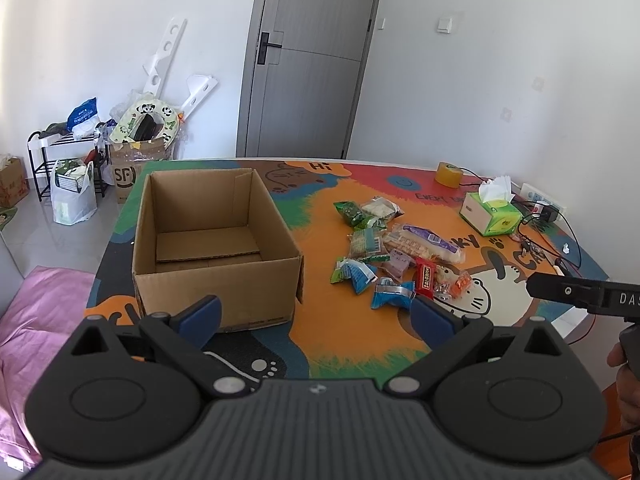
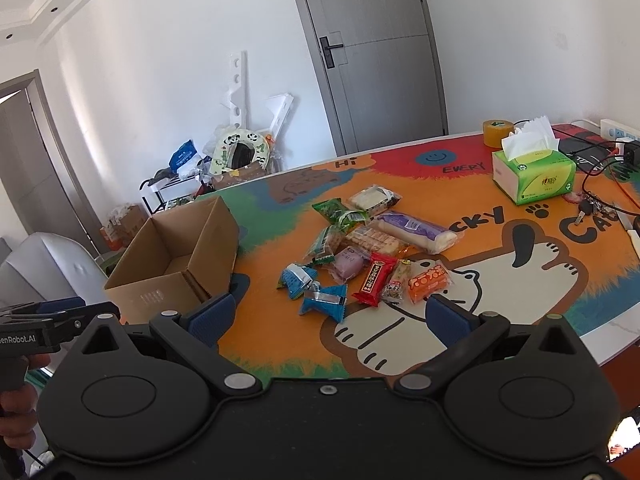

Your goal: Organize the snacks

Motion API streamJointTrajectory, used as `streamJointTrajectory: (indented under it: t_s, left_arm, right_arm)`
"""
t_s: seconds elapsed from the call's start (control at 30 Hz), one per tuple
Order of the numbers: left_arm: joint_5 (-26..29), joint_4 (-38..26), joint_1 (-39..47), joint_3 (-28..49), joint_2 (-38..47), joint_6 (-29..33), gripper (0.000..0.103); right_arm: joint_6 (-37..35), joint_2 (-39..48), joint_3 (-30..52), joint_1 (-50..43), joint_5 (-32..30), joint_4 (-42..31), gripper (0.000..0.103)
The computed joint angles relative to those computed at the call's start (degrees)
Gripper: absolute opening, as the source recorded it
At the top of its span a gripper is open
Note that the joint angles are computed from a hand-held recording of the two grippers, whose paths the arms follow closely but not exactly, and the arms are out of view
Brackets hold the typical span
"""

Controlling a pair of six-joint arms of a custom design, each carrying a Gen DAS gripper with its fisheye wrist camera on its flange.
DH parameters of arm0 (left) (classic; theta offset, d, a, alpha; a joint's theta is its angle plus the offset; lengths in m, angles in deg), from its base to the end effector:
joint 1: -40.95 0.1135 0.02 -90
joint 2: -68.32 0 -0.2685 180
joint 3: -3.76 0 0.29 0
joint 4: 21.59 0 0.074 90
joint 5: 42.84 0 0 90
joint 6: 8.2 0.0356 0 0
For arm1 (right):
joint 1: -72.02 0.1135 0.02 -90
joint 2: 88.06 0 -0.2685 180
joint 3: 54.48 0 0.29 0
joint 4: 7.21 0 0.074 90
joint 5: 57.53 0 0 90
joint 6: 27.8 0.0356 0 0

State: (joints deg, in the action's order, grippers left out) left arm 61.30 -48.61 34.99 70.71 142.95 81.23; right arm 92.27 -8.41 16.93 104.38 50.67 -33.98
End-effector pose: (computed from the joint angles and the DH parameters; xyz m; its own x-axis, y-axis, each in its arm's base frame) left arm 0.3228 -0.0424 0.2719 -0.5692 0.0497 -0.8207 0.2948 0.9441 -0.1472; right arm 0.2991 0.1764 0.2742 -0.5659 0.2049 -0.7986 -0.0102 0.9668 0.2553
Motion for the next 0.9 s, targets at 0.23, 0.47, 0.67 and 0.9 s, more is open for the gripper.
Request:
streamJointTrajectory:
  t_s: [0.23, 0.47, 0.67, 0.9]
  left_arm:
    - [0.23, -0.07, 0.00, -0.01, -0.02, 0.05, 0.100]
    - [0.03, -0.15, 0.38, 0.31, 0.71, -0.29, 0.100]
    - [0.26, 0.13, 0.67, 0.13, 0.84, -0.11, 0.100]
    - [0.03, -0.18, 0.43, 0.47, 1.19, -0.10, 0.100]
  right_arm:
    - [-0.69, 0.14, 0.25, 0.30, 0.16, -0.24, 0.103]
    - [-0.38, 0.48, 0.38, 0.32, 0.09, -0.23, 0.103]
    - [-0.78, 0.66, 0.44, 0.53, -0.07, -0.19, 0.103]
    - [-0.92, 1.24, 0.69, 0.46, -0.07, 0.02, 0.103]
